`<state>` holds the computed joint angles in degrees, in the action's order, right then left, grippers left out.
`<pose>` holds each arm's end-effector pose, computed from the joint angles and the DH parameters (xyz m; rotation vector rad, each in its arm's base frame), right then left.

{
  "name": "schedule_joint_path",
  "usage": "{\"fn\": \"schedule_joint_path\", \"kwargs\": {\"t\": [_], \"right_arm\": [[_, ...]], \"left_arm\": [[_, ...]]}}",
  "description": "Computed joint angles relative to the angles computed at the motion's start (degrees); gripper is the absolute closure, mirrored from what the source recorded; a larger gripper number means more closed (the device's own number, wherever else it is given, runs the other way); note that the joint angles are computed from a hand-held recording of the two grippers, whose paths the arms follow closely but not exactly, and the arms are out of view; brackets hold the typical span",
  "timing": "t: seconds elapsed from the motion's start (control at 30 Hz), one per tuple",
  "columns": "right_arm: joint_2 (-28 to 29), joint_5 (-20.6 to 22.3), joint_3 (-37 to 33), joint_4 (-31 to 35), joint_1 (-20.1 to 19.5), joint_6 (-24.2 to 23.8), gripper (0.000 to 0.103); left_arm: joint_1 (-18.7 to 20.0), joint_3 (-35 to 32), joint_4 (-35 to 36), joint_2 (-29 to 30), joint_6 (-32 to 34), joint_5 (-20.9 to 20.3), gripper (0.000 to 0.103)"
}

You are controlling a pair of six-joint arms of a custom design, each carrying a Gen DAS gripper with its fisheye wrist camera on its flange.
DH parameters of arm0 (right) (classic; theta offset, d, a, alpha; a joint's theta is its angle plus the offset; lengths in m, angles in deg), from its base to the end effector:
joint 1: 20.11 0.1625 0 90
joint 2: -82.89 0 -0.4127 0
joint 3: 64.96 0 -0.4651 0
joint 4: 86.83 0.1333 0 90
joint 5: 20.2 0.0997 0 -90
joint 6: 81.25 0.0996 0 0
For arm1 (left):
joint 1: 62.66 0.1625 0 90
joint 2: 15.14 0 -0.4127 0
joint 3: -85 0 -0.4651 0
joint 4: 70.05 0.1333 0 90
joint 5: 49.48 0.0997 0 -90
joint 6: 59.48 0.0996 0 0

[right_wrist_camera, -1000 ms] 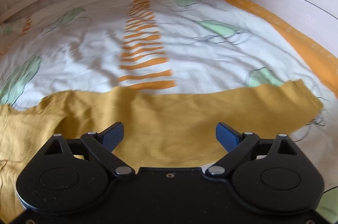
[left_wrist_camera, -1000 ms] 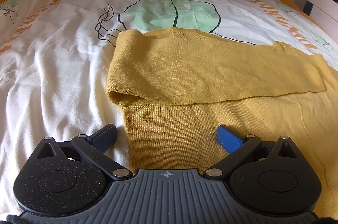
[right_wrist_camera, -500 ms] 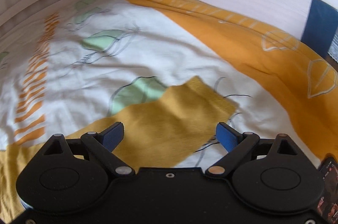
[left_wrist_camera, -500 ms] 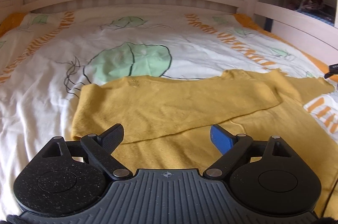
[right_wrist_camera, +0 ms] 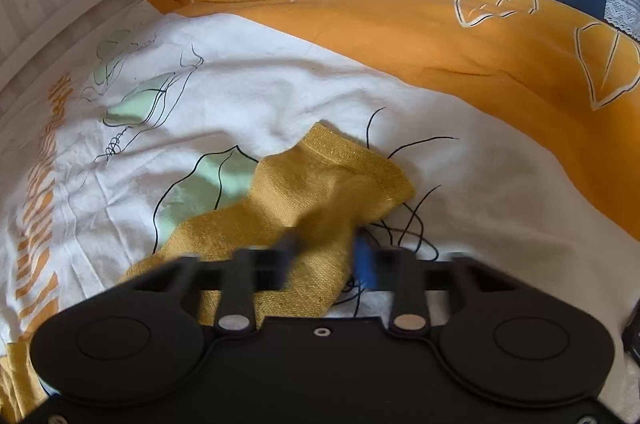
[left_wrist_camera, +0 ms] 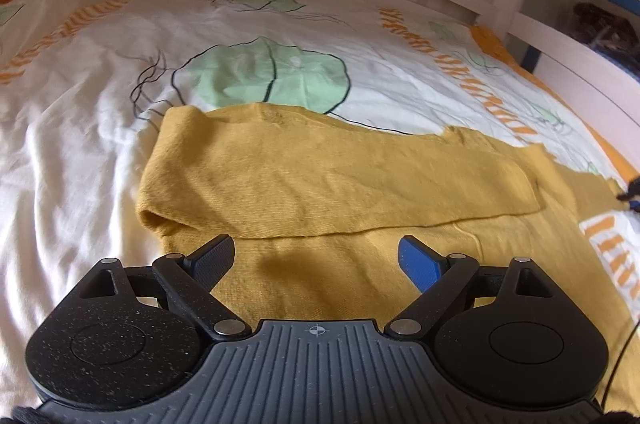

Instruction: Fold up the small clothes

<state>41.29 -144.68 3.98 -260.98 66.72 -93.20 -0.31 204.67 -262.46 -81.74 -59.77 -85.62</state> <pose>0.0301 -0.8480 0.2614 -0.2006 -2.2319 1.0946 -0.0672 -0.5889 0.2068 0.0210 2.1978 -1.2165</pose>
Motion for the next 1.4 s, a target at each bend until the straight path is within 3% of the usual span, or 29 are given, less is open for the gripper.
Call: {"fn": "schedule_joint_path", "kwargs": {"t": [0.2,0.43,0.73,0.97,1.17,1.4], "right_arm": [[-0.1,-0.4,0.4,-1.7,2.1,-4.1,0.089],[-0.7,2.3,1.1,-1.7,7.5,-9.5,0.089],[-0.3,11.3,2.1,3.2,16.3,-12.5,0.089],[1.5,19.3,3.8,7.5,21.2,-11.3,0.089],[5.5,23.8,4.2,11.2,23.1,-12.8,0.089],[10.4,24.5,6.2,15.4,22.6,-13.4,0.08]], "left_arm": [[-0.2,0.0,1.7,-0.8,-2.3,1.9,0.014],[-0.7,0.2,3.5,-2.7,-4.9,3.8,0.014],[0.1,1.0,12.0,-7.4,-13.4,3.2,0.014],[1.0,1.5,15.2,-9.8,-18.4,2.4,0.014],[1.5,1.8,14.8,-11.2,-20.4,1.8,0.014],[1.5,2.1,13.5,-11.9,-20.9,1.8,0.014]]}}
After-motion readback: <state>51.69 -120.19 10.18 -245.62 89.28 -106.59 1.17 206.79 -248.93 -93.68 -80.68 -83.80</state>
